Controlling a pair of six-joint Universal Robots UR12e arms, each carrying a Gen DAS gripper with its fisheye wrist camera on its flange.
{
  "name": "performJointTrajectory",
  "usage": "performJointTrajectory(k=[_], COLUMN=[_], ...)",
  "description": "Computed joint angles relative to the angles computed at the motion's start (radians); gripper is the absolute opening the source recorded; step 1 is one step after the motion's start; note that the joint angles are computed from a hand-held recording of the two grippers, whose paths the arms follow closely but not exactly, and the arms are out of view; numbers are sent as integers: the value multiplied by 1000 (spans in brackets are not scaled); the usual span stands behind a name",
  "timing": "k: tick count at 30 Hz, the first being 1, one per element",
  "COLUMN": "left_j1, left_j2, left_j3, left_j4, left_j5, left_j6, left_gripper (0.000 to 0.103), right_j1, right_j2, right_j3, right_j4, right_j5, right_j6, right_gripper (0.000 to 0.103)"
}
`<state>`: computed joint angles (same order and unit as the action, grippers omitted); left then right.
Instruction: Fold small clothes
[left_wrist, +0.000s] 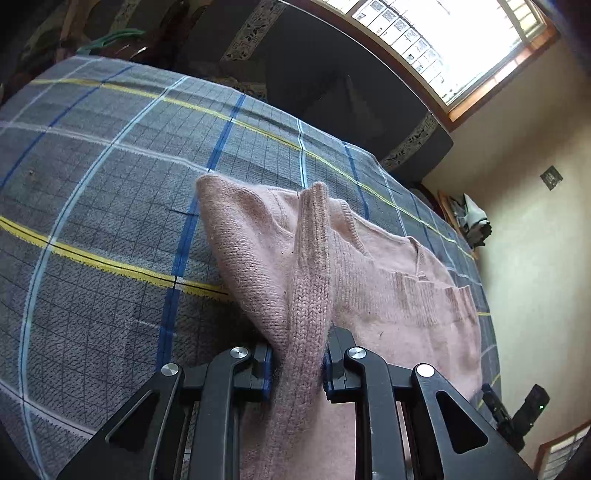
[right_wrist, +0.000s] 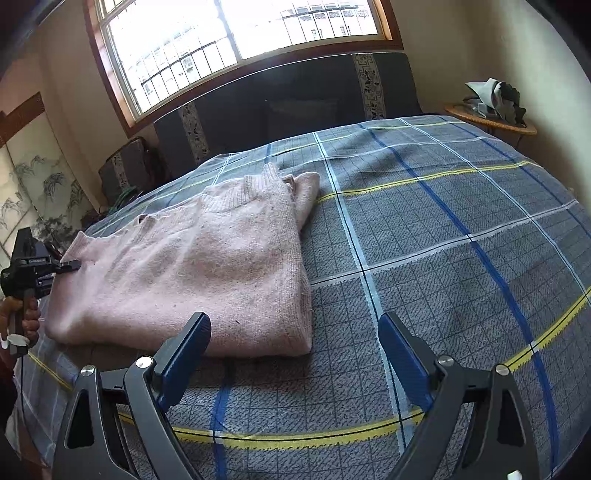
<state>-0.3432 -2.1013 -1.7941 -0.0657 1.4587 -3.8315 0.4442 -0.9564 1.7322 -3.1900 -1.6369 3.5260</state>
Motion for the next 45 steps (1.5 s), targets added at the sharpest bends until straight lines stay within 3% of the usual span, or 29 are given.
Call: performJointTrajectory(k=[6, 11, 14, 23, 28, 31, 36, 45], left_j1=[-60, -94, -111, -146, -155, -150, -129, -117], left_j2=[6, 3, -2, -20, -28, -30, -36, -56], left_j3=[52, 90, 112, 173, 209, 229, 255, 302], left_j4=[-99, -175, -211, -292, -338, -363, -392, -395], left_j5=[187, 294, 341, 411, 393, 335, 192, 55], left_j6=[90, 145, 172, 216, 222, 205, 109, -27], left_gripper=[19, 19, 19, 19, 19, 18, 18, 17], right_j1=[3, 10, 8, -6, -12, -15, -21, -25], right_j2=[17, 38, 44, 42, 42, 43, 45, 48], right_j3=[-31, -66, -81, -62, -52, -46, -38, -33], right_j4=[-11, -5, 48, 6, -26, -53, -91, -123], right_j5=[54, 53, 55, 104, 129, 141, 164, 190], right_j6=[-3, -22, -9, 29, 40, 51, 64, 72], right_gripper=[91, 91, 91, 91, 91, 91, 92, 92])
